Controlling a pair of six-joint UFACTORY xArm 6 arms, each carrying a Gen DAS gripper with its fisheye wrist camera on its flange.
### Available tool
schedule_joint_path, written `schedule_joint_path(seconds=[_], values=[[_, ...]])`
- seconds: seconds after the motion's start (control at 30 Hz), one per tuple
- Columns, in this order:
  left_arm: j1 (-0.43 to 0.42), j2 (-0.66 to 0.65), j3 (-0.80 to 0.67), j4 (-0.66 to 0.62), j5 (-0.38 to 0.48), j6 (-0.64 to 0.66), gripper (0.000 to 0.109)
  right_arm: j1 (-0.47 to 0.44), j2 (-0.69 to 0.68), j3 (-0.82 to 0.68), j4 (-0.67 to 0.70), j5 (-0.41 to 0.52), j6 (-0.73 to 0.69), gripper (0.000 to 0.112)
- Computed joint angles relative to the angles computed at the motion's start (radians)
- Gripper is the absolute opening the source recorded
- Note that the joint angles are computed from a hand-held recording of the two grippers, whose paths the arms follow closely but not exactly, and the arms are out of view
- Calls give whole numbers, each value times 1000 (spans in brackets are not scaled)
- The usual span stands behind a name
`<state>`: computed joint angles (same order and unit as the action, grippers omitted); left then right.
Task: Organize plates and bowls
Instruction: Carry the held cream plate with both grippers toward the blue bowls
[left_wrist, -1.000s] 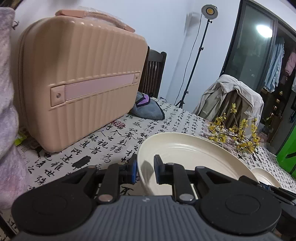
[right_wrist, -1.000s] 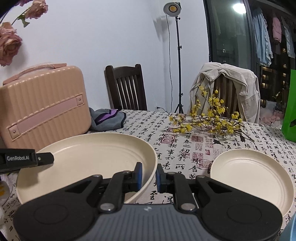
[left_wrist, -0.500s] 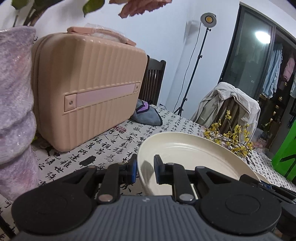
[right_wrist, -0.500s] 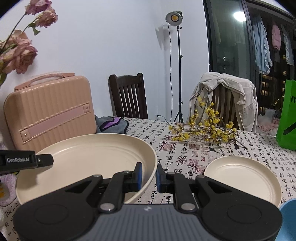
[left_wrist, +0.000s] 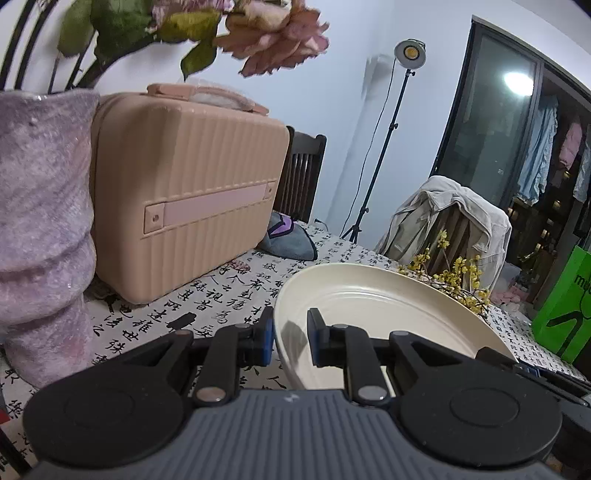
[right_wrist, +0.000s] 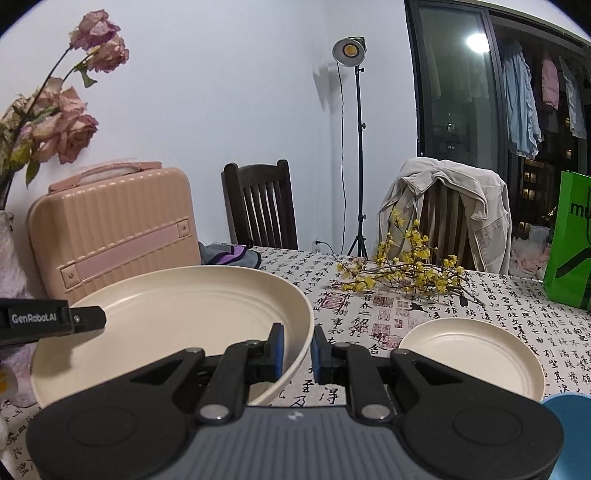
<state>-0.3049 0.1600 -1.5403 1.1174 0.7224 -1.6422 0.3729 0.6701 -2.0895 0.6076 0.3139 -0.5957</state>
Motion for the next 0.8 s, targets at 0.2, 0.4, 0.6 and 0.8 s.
schedule_joint_path(seconds=[0.2, 0.4, 0.6, 0.8], values=[[-31, -24, 8, 29, 29, -14, 18, -3, -71, 85, 75, -22, -68, 15], [-59, -42, 15, 52, 51, -34, 18, -6, -134, 163, 152, -48, -144, 15], [-93, -67, 30, 82, 84, -57, 18, -9, -194, 230, 236, -64, -226, 15], [-126, -94, 48, 100, 117, -73, 18, -9, -246, 288, 323, -76, -311, 15]])
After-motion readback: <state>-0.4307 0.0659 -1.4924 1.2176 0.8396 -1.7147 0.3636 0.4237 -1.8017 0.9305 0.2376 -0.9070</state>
